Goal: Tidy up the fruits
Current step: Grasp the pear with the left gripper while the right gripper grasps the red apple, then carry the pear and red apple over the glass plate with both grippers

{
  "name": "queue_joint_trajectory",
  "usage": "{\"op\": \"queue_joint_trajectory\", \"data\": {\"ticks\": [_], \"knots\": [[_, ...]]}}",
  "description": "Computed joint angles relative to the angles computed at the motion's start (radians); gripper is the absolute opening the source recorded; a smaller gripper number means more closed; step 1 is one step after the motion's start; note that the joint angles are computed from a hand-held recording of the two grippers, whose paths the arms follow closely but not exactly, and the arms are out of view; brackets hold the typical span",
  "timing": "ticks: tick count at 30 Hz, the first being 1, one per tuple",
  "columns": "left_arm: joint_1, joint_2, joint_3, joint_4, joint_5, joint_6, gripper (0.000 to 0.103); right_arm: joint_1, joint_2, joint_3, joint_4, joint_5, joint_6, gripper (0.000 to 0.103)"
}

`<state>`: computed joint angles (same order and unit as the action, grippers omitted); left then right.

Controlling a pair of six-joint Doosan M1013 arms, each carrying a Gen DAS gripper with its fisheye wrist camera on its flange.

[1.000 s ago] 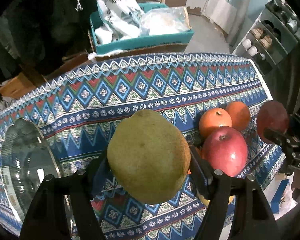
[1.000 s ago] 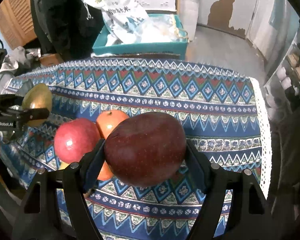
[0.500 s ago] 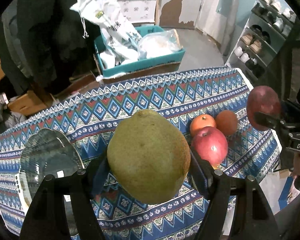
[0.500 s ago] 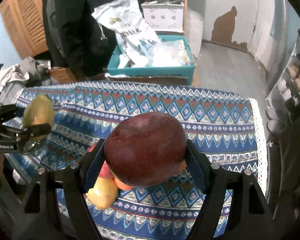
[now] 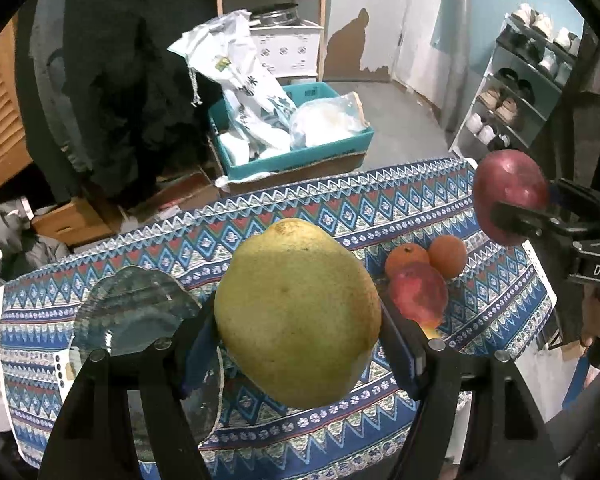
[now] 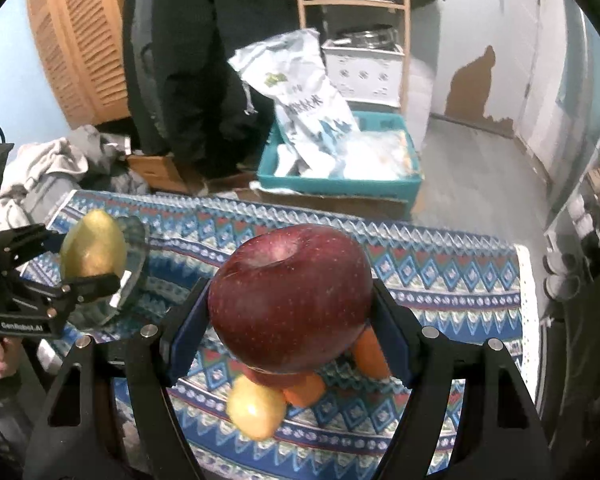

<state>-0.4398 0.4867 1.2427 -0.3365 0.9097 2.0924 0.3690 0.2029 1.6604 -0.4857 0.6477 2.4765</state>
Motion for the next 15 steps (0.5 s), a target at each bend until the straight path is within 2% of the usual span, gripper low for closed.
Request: {"op": "queue_joint_trajectory", "data": {"ticks": [15], "knots": [[0.06,-0.03,0.016,-0.007,-0.032,-0.024,0.075,0.032,0.08,-0.138,0.084,-0.017,-0.13,0.076]]}}
